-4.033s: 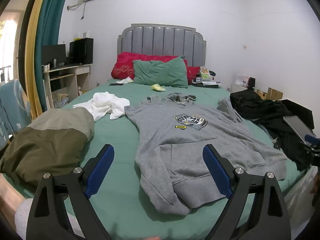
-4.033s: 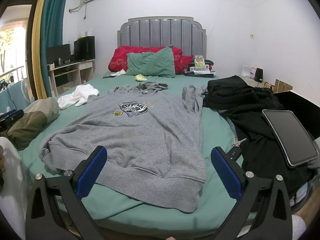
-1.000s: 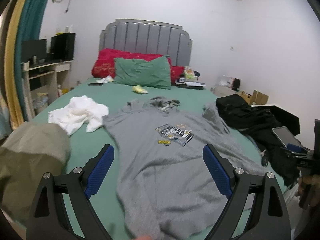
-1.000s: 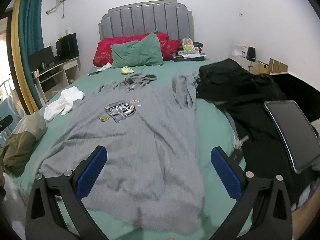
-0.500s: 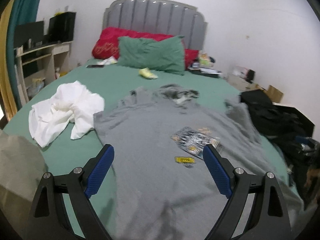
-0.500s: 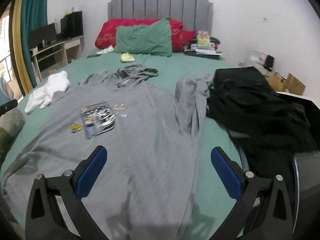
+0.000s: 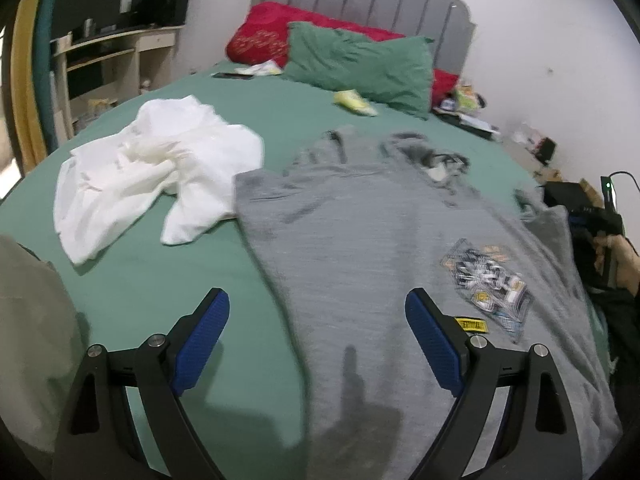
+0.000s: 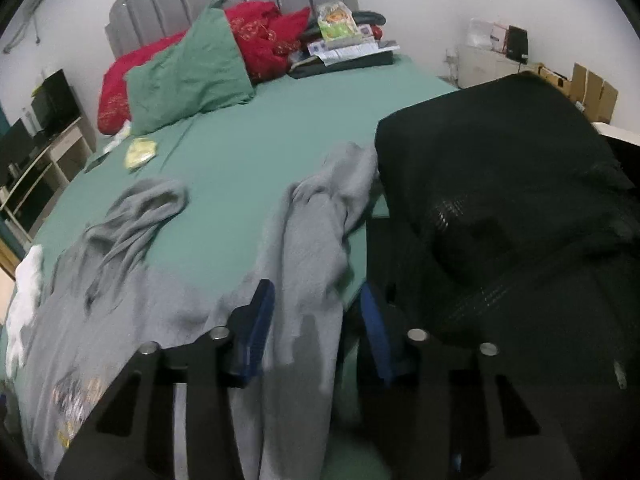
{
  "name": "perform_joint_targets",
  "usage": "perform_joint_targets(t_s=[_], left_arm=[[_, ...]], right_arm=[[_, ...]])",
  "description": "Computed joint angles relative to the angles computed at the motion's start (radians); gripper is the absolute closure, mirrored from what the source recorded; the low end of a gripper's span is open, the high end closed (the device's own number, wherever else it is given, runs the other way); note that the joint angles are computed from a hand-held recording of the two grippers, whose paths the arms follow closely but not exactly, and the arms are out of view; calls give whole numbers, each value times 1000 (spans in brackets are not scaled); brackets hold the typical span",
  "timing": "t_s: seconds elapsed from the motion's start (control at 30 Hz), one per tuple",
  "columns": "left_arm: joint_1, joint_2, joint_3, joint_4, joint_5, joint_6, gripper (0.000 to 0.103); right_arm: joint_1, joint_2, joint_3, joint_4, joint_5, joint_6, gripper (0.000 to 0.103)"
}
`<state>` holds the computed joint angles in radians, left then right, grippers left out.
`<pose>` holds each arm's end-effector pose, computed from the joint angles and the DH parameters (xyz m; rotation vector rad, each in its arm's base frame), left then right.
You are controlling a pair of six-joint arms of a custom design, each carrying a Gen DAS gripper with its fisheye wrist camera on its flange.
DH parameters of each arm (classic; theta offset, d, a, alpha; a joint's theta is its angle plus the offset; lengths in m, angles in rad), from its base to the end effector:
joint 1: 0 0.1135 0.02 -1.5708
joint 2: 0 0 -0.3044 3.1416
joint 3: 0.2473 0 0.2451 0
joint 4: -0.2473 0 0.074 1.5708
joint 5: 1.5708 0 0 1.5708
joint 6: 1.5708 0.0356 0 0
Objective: Fold large clothes
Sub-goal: 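Move both tools toward the grey hoodie's sleeve and hem, then grasp the hoodie sleeve with the right tool and lift it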
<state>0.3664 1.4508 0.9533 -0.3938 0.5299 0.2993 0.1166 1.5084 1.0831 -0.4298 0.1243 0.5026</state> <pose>0.2742 0.0860 0.2736 0.1445 2.3247 -0.3268 0.3124 0.0321 0.2914 0.5196 2.3650 0.1323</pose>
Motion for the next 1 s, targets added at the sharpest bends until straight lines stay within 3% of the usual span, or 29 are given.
perform_joint_targets(t_s=[0.13,0.27,0.3,0.33,0.37,0.5,0.6,0.73,0.9,1.0], left_arm=[[17,31,0,44,-42,-19,11],[11,68,12,20,-50,-8,11],[7,71,13,16,-48,-4,11],[3,68,11,10,-43,7,11],[-1,66,12,5,-42,14,11],[15,35,24,-39,12,24,11],[24,6,27,-49,37,23,11],[45,-26,47,-89,84,29,11],[103,-65,90,-205,174,56,11],[149,-80,114,-279,225,104,11]], right_arm=[[-37,149,110,55,-97,-44,58],[-22,345,293,-73,-92,-73,48],[-22,371,309,-77,-81,-83,50],[-13,363,291,-58,-41,-65,62],[-16,346,274,-47,-22,-45,93],[-35,192,185,1,-2,-14,94],[-27,88,232,-94,39,-40,94],[42,36,423,-284,90,-4,94],[229,103,744,-530,206,72,94],[390,250,944,-638,290,150,91]])
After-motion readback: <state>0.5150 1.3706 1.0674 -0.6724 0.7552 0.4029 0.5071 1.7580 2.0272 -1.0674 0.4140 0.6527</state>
